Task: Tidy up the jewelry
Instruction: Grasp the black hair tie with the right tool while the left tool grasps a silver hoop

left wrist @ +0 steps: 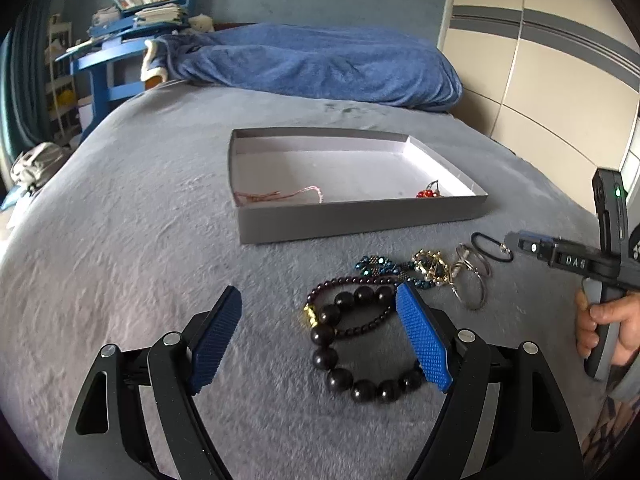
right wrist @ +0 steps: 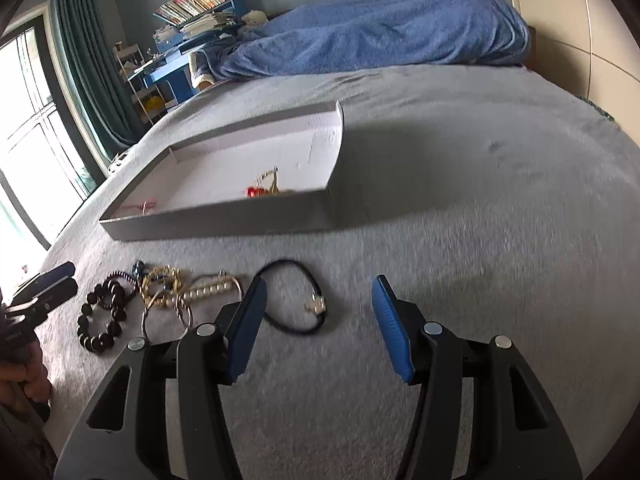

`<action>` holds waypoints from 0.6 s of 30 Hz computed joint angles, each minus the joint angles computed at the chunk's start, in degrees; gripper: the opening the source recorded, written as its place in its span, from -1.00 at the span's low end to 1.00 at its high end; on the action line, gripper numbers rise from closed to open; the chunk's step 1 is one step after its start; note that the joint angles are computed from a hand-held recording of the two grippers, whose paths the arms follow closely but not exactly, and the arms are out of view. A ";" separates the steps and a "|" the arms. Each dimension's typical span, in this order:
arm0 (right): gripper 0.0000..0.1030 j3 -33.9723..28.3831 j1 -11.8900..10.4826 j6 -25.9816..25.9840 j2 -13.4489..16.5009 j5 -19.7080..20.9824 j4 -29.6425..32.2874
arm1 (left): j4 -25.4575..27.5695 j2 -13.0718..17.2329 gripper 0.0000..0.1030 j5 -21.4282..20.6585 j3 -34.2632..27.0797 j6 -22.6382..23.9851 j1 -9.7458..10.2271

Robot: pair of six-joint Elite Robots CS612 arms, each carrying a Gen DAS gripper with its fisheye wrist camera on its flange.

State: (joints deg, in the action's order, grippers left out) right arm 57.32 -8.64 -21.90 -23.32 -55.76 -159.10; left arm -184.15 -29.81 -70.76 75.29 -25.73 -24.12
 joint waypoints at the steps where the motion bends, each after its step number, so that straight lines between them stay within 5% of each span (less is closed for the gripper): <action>1: 0.07 0.10 0.03 -0.44 -0.05 -0.10 0.14 | -0.21 -0.15 0.57 0.17 0.40 -0.53 -0.07; 12: 0.06 -1.70 1.43 -4.89 0.54 -4.70 4.50 | -0.01 -0.61 0.57 0.37 1.03 2.00 -1.25; 18: -0.38 -2.02 1.34 -3.88 0.79 -4.23 4.26 | 0.47 0.29 0.57 -2.67 -1.17 3.05 -2.07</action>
State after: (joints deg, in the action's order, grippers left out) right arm 55.30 -7.30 -25.78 -22.53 -59.99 -154.83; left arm -183.69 -29.52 -73.43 74.12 -22.68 -26.18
